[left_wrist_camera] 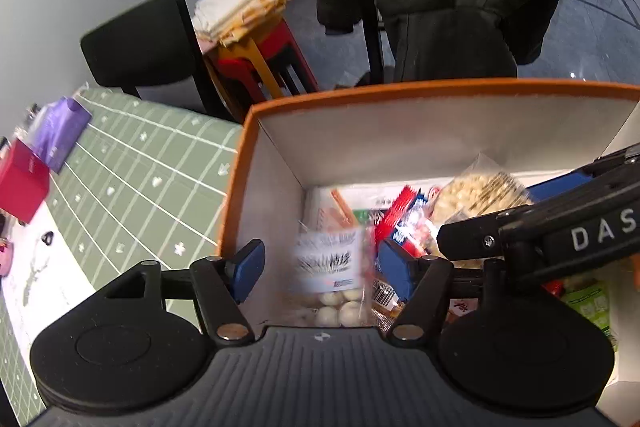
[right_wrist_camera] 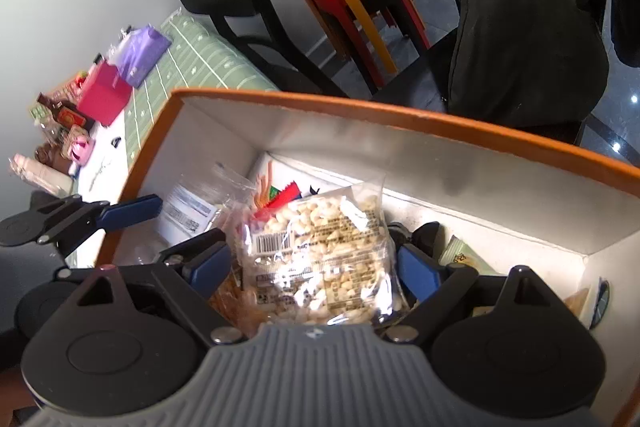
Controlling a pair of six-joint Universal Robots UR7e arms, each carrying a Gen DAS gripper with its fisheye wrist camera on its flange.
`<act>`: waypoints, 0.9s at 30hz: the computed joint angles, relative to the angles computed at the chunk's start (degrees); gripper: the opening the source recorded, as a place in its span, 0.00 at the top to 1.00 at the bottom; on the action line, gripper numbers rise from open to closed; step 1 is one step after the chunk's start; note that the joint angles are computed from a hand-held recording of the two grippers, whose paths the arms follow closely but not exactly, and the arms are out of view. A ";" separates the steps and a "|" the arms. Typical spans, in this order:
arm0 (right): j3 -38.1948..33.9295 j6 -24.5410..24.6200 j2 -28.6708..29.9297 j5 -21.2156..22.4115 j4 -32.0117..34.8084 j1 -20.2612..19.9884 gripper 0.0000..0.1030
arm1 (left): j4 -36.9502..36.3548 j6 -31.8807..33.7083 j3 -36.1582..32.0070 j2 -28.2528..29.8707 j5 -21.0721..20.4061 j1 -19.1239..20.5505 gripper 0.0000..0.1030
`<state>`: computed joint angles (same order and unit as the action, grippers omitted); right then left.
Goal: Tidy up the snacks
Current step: 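Lower both bags into the box and open both grippers, then withdraw both grippers up and away from the box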
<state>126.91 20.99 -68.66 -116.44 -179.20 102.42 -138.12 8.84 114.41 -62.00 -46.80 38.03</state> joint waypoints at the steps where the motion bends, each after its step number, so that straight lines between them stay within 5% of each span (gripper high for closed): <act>1: 0.23 0.26 -0.37 0.13 -0.22 0.05 0.14 | -0.15 -0.18 0.16 -0.44 -0.13 -0.31 0.23; 13: 4.43 0.06 -6.09 -0.21 -4.31 4.12 0.14 | 1.43 -7.37 3.36 -5.77 2.04 -5.96 0.17; 18: 6.59 -1.37 -8.78 -2.25 -6.26 7.08 0.14 | 3.05 -15.48 4.93 -9.09 3.42 -8.50 0.16; 23: 8.52 -4.12 -10.43 -4.77 -9.41 9.70 0.14 | 6.61 -26.04 7.88 -11.51 10.20 -13.10 0.11; 27: 10.43 -7.72 -10.76 -7.46 -13.88 11.79 0.13 | 7.42 -32.48 10.10 -14.42 10.43 -15.13 0.08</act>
